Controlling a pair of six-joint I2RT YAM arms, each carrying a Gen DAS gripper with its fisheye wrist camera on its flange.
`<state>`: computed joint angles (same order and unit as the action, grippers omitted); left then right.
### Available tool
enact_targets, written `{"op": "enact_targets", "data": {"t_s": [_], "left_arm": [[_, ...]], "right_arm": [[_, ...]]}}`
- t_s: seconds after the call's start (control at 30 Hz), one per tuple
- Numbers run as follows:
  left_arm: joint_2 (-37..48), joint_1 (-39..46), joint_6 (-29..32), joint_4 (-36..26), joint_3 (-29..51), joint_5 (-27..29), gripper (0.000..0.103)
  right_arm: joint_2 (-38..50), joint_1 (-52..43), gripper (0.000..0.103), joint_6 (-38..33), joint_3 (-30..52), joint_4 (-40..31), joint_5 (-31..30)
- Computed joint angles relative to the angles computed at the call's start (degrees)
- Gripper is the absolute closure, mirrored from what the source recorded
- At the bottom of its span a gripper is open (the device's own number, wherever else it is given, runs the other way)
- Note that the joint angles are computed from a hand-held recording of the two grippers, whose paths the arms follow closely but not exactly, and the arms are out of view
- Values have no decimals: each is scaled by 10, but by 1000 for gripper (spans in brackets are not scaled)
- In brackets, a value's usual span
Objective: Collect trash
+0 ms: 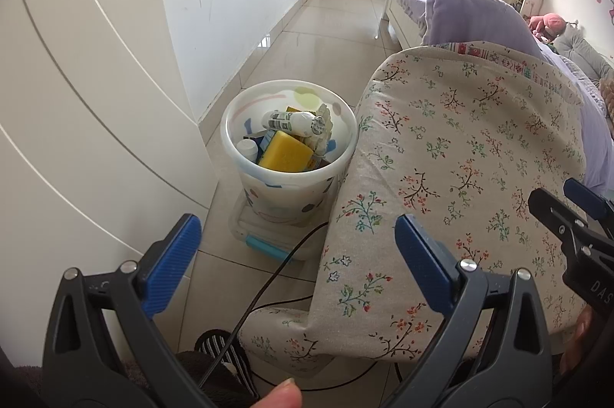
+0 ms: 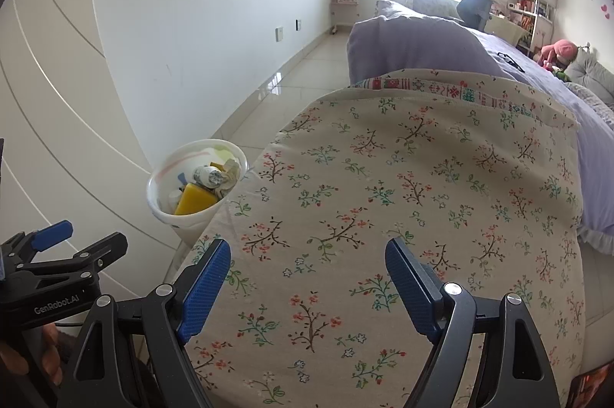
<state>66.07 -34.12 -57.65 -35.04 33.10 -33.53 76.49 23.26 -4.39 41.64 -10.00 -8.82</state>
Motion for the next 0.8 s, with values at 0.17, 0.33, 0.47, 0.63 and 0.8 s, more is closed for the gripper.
{"op": "enact_targets", "data": {"t_s": [0.17, 0.33, 0.47, 0.63, 0.8], "left_arm": [[0, 0, -1, 1, 0, 0, 2], [-1, 2, 1, 2, -2, 0, 2], [-1, 2, 1, 1, -2, 0, 2], [-2, 3, 2, 2, -2, 1, 2], [-5, 8, 6, 4, -5, 5, 2]], "right_arm": [[0, -1, 19, 1, 0, -1, 1], [0, 0, 19, 1, 0, -1, 1], [2, 0, 19, 2, 0, 0, 2], [3, -1, 19, -1, -2, 1, 1], [6, -2, 19, -4, -4, 5, -1]]}}
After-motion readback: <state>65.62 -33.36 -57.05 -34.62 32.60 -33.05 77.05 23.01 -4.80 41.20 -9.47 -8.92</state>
